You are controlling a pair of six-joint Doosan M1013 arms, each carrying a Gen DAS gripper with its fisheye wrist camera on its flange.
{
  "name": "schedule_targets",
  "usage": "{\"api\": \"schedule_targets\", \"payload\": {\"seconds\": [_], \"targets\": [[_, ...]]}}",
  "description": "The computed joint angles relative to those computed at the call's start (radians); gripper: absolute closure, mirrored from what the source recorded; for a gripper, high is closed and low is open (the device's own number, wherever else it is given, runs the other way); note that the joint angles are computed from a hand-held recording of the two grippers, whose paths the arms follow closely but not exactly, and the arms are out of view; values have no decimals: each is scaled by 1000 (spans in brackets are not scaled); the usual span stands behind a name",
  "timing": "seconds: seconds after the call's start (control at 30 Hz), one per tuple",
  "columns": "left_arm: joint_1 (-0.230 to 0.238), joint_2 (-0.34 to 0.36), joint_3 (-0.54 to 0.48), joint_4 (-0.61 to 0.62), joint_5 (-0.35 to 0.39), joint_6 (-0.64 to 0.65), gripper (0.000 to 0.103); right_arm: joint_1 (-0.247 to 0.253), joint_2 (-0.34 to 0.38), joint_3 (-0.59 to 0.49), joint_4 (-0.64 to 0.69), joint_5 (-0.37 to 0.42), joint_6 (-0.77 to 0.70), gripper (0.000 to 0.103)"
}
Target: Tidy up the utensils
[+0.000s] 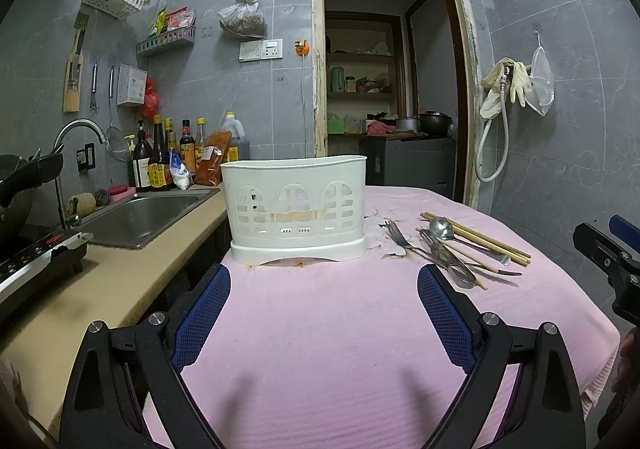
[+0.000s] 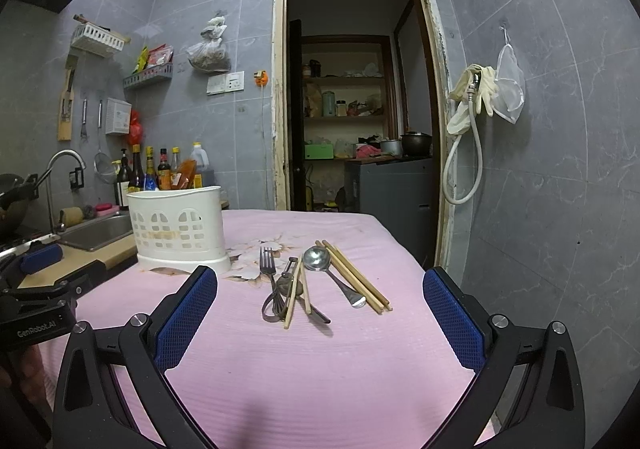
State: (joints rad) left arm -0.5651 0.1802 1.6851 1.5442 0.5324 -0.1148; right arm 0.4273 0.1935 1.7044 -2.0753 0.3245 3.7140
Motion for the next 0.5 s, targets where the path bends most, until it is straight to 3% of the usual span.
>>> {"api": "schedule_targets", "payload": {"seconds": [0.5], "targets": [[1,1,4,1,-2,-4,11,2,0,0,4,1,-3,0]]}}
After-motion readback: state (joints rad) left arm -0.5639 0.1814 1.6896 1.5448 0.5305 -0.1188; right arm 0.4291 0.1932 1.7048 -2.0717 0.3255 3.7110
